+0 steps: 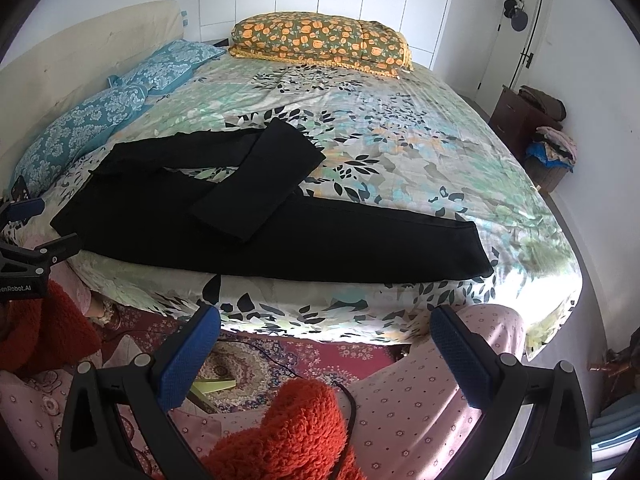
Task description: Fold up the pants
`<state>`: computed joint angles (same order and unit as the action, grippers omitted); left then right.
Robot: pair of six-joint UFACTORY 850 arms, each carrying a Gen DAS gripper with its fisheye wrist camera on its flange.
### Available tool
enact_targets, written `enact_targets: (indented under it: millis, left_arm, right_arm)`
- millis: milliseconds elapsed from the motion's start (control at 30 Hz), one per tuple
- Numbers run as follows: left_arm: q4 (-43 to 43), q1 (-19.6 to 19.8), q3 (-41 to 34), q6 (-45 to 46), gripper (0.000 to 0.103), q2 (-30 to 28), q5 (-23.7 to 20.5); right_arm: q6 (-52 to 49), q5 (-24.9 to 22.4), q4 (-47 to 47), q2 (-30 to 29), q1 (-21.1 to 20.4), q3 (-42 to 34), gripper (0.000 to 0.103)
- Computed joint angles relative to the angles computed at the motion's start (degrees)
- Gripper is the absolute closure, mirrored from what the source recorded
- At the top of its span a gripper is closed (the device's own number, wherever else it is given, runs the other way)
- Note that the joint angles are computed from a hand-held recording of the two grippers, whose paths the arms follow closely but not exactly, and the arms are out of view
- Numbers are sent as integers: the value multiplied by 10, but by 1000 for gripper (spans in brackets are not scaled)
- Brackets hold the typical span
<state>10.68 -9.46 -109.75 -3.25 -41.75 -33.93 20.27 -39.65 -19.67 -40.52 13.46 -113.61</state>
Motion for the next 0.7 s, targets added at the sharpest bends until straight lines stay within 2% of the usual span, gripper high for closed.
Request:
enact_targets:
  millis: [700]
  left_arm:
    - [11,0,10,-21,1,7,-2]
  right_arm:
    - [-16,-5,3,-4,5,-6,0]
